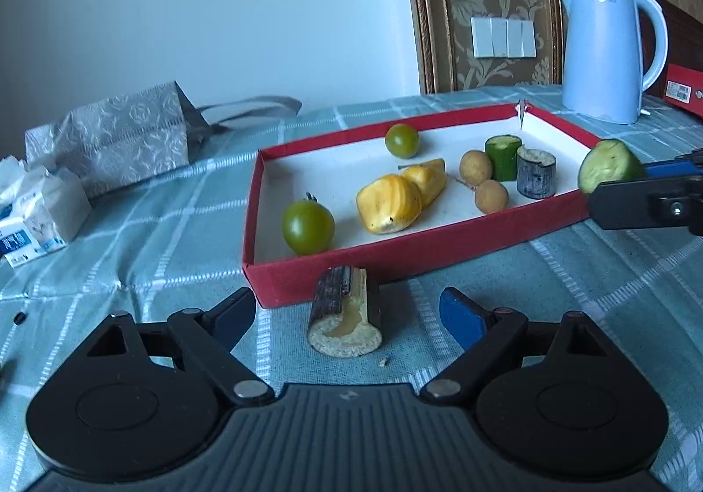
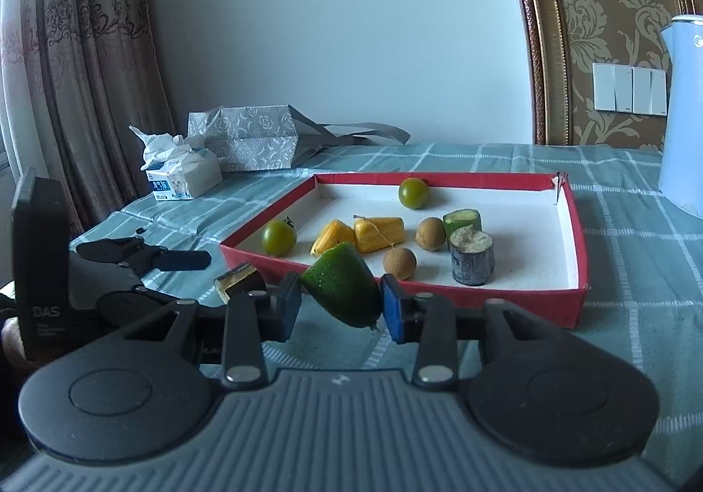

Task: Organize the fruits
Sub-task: 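Grasp the dark-barked sugarcane piece with the left tool while the right tool holds the green chunk, then lower the green chunk into the tray and open the right tool while the left tool holds the sugarcane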

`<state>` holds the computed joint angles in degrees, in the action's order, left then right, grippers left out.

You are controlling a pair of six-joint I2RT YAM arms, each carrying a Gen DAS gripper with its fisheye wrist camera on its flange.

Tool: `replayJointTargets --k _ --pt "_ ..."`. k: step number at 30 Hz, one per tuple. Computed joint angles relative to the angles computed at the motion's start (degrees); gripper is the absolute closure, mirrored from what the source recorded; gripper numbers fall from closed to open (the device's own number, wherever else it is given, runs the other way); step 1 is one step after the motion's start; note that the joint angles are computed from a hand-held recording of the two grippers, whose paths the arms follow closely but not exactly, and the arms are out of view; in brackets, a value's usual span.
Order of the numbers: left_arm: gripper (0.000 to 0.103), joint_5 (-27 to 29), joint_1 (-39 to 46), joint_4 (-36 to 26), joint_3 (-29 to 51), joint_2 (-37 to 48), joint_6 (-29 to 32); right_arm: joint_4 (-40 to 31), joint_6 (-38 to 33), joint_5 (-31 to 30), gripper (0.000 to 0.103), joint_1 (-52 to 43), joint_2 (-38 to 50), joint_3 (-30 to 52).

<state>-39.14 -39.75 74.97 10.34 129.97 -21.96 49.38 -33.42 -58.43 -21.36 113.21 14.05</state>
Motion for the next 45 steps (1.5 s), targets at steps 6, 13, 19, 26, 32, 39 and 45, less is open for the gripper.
replayJointTargets --k 6,13,19,26,32,39,45 --pt "0.021 3.6 3.6 -5.2 1.3 -2.6 -1.7 0.1 0.3 -0.8 0.066 -0.3 -0.2 -0.1" --pt "0.063 1.9 0.7 -8.7 2.7 -4.3 -1.5 0.9 1.5 -0.9 0.066 -0.6 0.0 -0.1" --pt "0.07 0.4 -0.5 -12.1 2.4 -6.2 -4.7 1.3 1.9 -0.9 0.066 -0.7 0.5 0.1" --pt "0.07 -7.9 -6.3 -17.9 -0.4 -10.2 -13.4 4.3 4.0 -1.3 0.066 -1.0 1.3 -0.3" --pt "0.07 -13.0 -8.2 -18.5 -2.8 -10.4 -20.7 12.7 7.9 -1.1 0.066 -1.1 4.2 -1.7" --pt "0.07 -11.2 -5.1 -7.5 -4.3 -3.9 -19.6 21.0 12.7 0.1 0.066 -0.9 7.6 -2.3" --pt "0.07 -10.5 -4.6 -3.9 -4.4 -1.2 -19.1 23.4 13.7 0.6 0.066 -0.9 8.6 -2.5"
